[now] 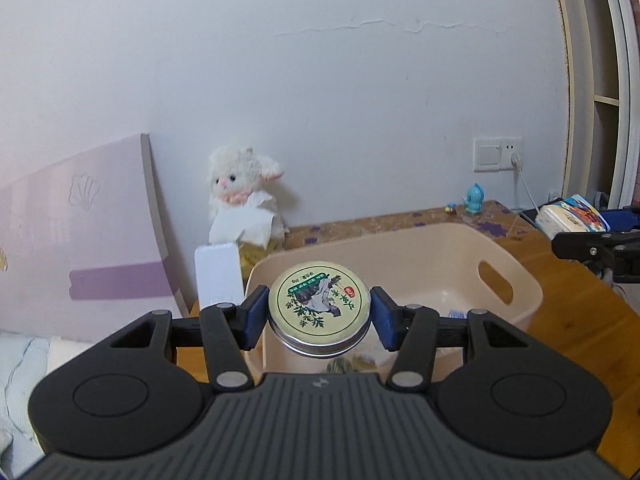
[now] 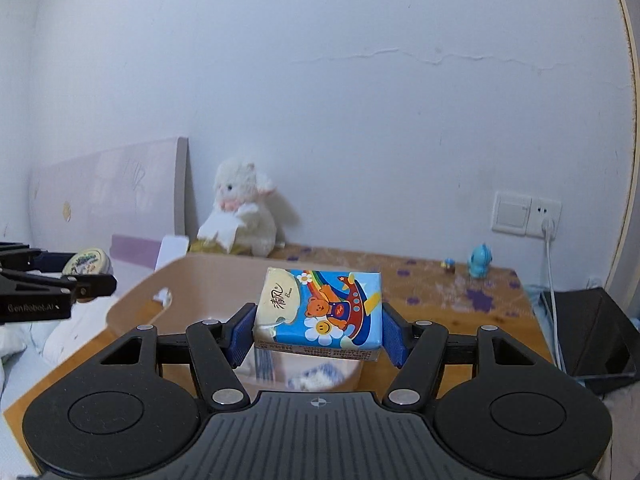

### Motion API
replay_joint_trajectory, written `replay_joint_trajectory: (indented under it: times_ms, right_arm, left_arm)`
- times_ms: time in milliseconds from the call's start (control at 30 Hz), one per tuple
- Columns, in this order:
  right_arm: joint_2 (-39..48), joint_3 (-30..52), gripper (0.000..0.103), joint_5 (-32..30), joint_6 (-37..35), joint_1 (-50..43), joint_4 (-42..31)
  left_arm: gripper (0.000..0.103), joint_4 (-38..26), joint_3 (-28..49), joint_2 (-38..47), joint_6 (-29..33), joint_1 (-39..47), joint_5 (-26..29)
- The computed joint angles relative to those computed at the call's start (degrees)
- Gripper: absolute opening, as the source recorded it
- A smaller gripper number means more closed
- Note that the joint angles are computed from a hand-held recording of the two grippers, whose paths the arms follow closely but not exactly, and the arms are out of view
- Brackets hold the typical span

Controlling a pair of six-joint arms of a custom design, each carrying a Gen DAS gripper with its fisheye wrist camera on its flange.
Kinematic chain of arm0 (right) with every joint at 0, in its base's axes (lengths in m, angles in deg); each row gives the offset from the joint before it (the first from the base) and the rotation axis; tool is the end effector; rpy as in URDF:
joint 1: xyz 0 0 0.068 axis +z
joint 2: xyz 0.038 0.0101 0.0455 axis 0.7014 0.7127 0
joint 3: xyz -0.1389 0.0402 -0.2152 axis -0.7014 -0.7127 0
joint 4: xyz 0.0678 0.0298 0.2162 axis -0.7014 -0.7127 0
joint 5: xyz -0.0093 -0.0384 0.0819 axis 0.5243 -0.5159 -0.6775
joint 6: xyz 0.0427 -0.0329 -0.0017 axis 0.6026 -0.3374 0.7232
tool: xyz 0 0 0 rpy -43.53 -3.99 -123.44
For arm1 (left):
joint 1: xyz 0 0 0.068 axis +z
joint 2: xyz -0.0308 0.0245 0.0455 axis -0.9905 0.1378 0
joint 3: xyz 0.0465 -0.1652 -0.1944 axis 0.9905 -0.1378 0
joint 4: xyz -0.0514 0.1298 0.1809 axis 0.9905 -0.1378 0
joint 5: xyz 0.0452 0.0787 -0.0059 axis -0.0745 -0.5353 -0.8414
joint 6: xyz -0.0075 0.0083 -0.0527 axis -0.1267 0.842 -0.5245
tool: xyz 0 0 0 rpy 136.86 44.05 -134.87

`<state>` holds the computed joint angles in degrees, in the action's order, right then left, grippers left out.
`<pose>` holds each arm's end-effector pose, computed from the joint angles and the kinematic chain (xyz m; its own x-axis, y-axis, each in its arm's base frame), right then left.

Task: Organize objects
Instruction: 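Carry tin and tissue pack into the basket and open both tools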

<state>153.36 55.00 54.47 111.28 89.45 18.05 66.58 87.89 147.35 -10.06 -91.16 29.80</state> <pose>0.2517 0.2160 0.2502 -0.3873 0.0704 -0.9193 0.0878 0.9954 0.0392 0.3566 -0.0669 0.3026 -0.2980 0.3223 -0.8985 0.4990 0.8550 0.1413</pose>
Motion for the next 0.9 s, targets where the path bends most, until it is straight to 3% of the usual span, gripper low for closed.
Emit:
replay_joint_trajectory:
  times_ms: [233,533,800,900]
  right_arm:
    - [5.6,6.2,0.061,-3.1,-2.2,-4.5,1.5]
    - [15.3,14.6,0.061,-7.9,-3.1,-9.2,-1.3]
    - [25.0,26.2,0.061,-12.5,-3.5,-11.1,-12.2]
    - [27.3,28.9,0.061,-13.7,-3.4,-11.4,-15.3]
  left_arm:
    - [0.056,-2.4,10.9,10.0,-4.0,-4.2,-4.4]
    - [0.056,-12.4,28.7,25.0,-2.1,-8.1,-10.3]
    - [0.056,-26.3,44.2,36.0,-2.3,-10.0,-15.6]
    - [0.056,-34.3,53.2,40.7,-3.0,-9.7,-14.6]
